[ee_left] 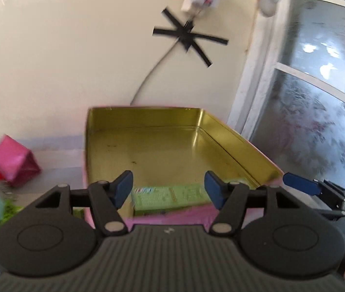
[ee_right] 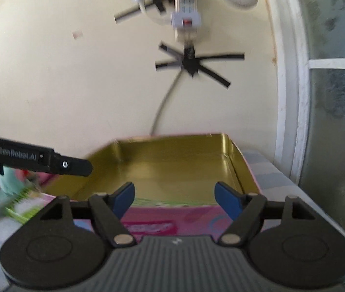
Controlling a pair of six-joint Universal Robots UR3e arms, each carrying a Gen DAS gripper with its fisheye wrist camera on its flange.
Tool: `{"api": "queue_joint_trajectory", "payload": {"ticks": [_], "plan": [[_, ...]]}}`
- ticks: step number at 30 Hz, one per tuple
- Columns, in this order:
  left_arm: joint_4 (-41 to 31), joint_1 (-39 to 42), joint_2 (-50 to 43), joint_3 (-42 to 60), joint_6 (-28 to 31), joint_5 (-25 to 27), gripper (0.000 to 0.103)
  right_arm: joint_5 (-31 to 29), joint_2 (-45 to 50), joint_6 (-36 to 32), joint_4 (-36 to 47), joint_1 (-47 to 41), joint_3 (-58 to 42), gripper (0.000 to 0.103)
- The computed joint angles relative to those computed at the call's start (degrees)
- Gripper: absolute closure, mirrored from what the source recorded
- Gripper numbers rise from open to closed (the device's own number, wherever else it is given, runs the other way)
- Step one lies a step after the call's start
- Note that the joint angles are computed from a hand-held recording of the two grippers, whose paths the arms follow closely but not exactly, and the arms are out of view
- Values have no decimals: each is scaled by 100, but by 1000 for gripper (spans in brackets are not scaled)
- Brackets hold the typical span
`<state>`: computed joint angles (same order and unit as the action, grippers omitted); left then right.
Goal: Organize objects
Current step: 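Lower the toothpaste box into the pink tin and open both grippers, then move both grippers to the light-blue zippered pouch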
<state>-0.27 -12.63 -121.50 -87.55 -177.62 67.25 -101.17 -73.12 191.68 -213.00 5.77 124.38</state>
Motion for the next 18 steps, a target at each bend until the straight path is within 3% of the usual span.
{"api": "queue_joint_trajectory", "payload": {"ticks": [3, 7, 10, 15, 18], "plan": [[571, 298, 785, -1529, 211, -266, 36, 41, -14, 552, -273, 388, 419, 28], [1012, 979, 1734, -3479, 589, -484, 36, 950, 16, 1110, 183, 518, 548, 28], [1023, 1654, 2298, -4502, 996, -586, 36, 1232, 224, 1239, 905, 778, 74, 35], [430, 3554, 3369, -5733, 1513, -1518, 36, 1404, 788, 1367, 1452, 1293, -767, 37], [35, 4590, 3591, -5820, 1298, -1891, 33, 455, 1177, 1079, 1811, 1914, -1417, 33]]}}
